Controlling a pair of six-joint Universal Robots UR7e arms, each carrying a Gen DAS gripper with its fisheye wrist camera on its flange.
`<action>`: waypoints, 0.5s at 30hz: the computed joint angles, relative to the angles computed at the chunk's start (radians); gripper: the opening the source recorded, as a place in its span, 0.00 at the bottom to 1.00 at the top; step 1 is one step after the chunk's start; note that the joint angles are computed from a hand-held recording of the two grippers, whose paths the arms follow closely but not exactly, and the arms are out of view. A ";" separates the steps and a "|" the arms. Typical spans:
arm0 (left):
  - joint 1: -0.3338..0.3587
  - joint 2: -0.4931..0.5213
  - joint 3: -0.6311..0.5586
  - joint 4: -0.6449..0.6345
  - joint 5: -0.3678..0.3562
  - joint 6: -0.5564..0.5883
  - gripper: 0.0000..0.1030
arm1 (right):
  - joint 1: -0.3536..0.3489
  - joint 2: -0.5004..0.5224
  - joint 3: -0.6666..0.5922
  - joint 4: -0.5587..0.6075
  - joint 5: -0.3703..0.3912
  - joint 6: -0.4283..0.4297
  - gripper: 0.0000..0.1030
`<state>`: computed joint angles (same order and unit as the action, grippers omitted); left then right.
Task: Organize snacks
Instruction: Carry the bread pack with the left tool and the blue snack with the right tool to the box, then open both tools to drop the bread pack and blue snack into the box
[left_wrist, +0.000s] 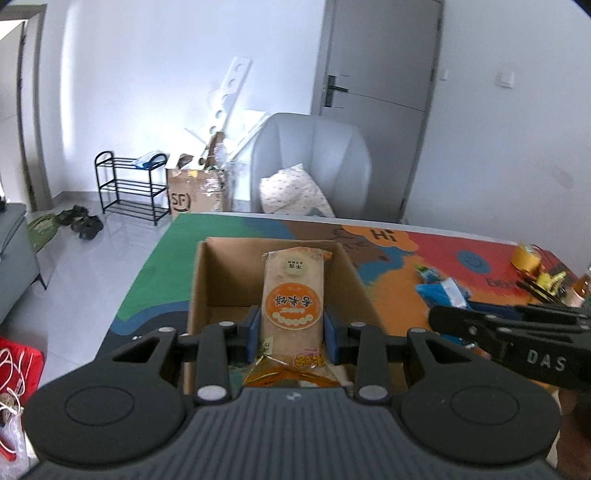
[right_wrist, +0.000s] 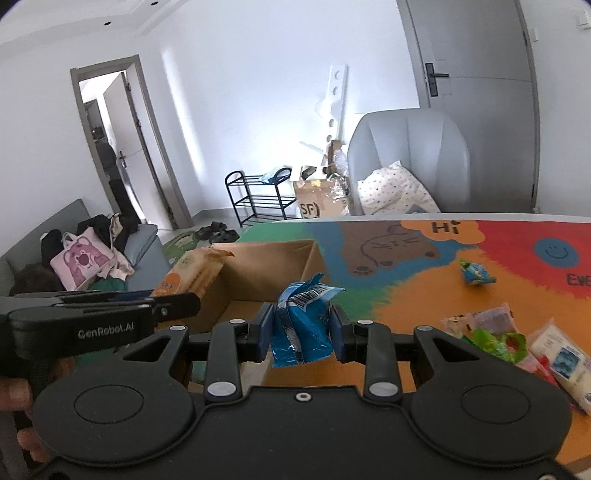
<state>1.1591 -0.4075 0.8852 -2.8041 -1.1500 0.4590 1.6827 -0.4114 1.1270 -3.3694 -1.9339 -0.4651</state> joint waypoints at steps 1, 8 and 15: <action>0.003 0.009 -0.018 0.007 0.003 -0.004 0.32 | 0.000 0.005 -0.010 0.009 0.002 0.001 0.30; 0.018 0.070 -0.143 0.073 0.012 -0.025 0.32 | -0.001 0.035 -0.076 0.061 0.009 0.002 0.30; 0.029 0.102 -0.203 0.079 0.002 -0.054 0.37 | -0.002 0.071 -0.148 0.122 0.013 0.009 0.30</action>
